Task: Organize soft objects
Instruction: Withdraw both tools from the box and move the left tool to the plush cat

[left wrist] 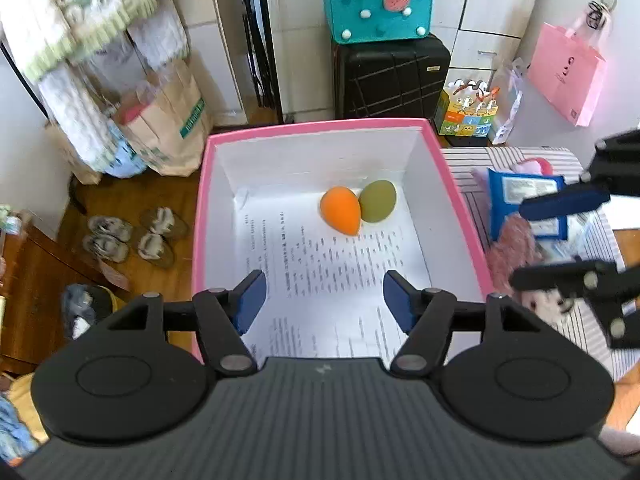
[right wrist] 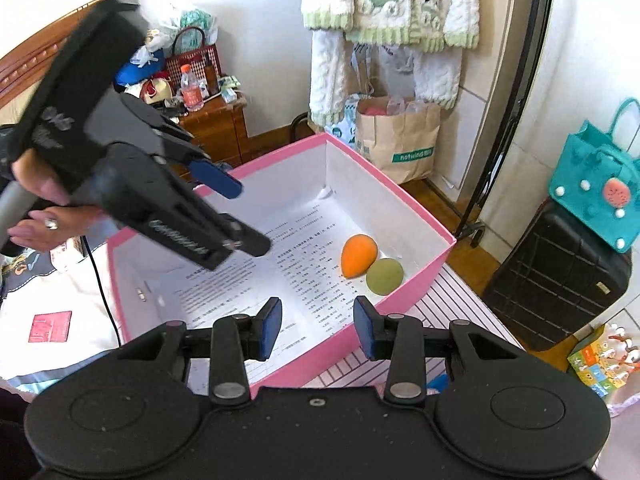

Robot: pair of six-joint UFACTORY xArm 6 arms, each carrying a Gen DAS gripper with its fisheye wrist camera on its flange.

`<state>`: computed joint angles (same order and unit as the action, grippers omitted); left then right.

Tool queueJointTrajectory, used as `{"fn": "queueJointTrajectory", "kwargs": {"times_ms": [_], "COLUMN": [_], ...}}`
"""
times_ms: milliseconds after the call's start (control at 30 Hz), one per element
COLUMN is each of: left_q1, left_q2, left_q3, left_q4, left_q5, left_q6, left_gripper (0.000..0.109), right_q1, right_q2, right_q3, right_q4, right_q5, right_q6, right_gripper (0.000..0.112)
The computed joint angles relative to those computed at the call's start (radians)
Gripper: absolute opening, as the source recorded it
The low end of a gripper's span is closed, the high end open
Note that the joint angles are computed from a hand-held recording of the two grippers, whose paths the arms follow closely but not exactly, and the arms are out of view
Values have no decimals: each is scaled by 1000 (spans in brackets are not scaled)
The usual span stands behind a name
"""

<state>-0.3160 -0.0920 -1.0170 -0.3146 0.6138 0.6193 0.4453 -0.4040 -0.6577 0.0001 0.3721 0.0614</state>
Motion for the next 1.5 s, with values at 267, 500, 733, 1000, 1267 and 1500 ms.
{"fn": "queueJointTrajectory", "kwargs": {"times_ms": [267,500,733,1000,1267,1500], "left_q1": [6,-8,-26,-74,-153,-225], "left_q2": [-258,-453,-616,-765,-891,-904], "left_q3": [161,285,379,481,577,632], "left_q4": [15,74,68,65,69,27], "left_q5": [30,52,89,98,135,134], "left_q6": [45,18,42,64,63,58], "left_gripper": [71,75,87,95,96,97], "right_q1": [62,146,229,339,493,673], "right_q2": [-163,-343,-492,-686,-910,-1110], "right_q3": [57,125,177,264,360,484], "right_q4": [-192,-325,-415,-522,-612,-667], "right_q5": [63,156,261,397,606,803], "right_q6": [185,316,418,551,736,935], "right_gripper": [45,48,51,54,65,73]}}
